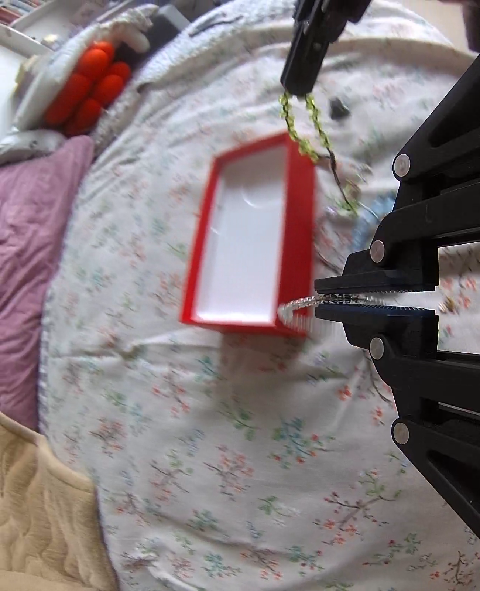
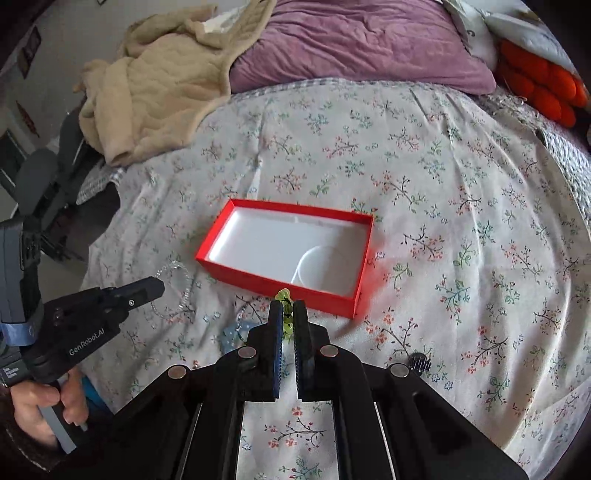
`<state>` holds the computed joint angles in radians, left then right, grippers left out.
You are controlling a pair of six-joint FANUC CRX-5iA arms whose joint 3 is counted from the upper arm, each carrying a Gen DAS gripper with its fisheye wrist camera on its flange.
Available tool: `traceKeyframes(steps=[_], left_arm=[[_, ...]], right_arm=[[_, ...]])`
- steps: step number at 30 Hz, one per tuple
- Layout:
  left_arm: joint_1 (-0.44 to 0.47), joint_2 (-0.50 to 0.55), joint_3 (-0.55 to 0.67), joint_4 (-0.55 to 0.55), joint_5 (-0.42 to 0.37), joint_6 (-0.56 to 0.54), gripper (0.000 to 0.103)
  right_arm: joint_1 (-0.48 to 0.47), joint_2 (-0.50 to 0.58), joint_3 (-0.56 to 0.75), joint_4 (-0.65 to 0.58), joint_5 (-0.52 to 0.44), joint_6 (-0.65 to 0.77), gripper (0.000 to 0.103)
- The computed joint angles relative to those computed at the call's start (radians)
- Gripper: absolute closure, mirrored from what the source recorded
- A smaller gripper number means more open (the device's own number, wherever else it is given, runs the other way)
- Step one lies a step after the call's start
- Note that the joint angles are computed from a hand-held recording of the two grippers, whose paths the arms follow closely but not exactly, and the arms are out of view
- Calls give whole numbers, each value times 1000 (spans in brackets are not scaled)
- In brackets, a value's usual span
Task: Organize jewelry
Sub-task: 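Carry both bracelets into the red box and open both tools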
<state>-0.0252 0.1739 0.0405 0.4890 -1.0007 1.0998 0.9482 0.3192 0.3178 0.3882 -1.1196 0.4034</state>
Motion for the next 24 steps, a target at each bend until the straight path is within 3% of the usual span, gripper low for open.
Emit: traceKeyframes(steps=[14, 18, 24], left_arm=[[-51, 111, 75, 224, 36, -21, 103], [-61, 165, 133, 115, 36, 66, 103], [-83, 201, 207, -81, 25, 165, 103]], right_arm=[[-25, 14, 24, 155, 116, -97, 97], [-61, 50, 47, 78, 122, -76, 97], [-104, 127, 104, -34, 45, -32, 97]])
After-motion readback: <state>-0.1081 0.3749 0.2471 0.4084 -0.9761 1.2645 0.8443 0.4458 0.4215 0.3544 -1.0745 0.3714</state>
